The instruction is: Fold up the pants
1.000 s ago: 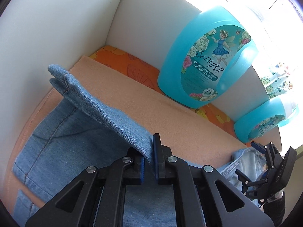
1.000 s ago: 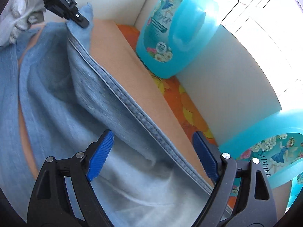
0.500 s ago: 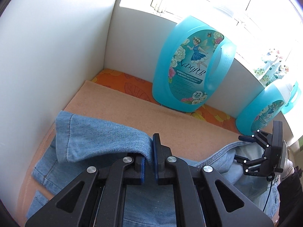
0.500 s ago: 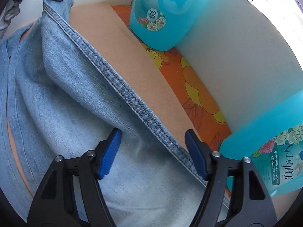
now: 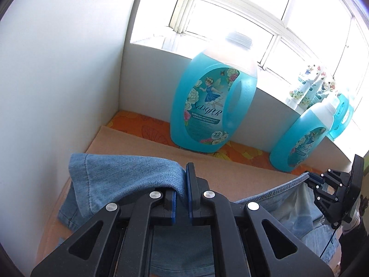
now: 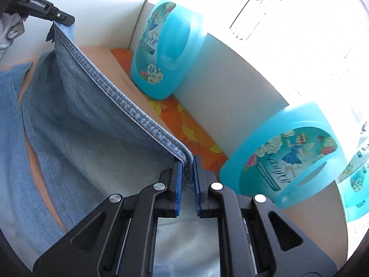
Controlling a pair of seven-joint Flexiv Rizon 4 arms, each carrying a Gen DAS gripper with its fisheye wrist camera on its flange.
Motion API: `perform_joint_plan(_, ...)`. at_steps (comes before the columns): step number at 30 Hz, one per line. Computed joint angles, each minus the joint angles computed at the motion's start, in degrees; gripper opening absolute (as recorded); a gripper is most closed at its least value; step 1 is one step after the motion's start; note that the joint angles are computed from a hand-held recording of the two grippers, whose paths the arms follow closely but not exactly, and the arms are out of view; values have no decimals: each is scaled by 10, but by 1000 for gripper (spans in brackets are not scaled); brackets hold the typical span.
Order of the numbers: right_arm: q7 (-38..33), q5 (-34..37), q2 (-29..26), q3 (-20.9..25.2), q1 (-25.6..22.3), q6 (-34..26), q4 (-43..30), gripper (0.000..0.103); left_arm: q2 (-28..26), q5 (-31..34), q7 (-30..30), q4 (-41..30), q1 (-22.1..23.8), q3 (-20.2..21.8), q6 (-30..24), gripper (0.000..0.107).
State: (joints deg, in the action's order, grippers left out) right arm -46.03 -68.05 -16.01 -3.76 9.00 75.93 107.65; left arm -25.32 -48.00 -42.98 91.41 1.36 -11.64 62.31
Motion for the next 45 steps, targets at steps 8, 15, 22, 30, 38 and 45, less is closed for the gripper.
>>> perform_joint_plan(8,126,-127,137,61,-18,-29,97,9,104,-144,125,94,13,4,-15,6)
perform_joint_plan(15,161,-92,239,137,-15,-43,208,9,213,-253,224,228,-18,75,-59,6)
perform_joint_plan(22,119,50,282,194,34,-86,293,9,289,-289,261,365,-45,144,-93,6)
perform_joint_plan(30,2,265,268,218,113,-180,310,9,316,-281,262,449,-51,159,-114,5)
perform_joint_plan(38,-144,394,260,213,158,-225,233,36,303,-321,254,446,-38,162,-157,12)
perform_joint_plan(45,-204,380,173,186,158,-158,108,55,302,-361,238,444,-19,168,-190,38)
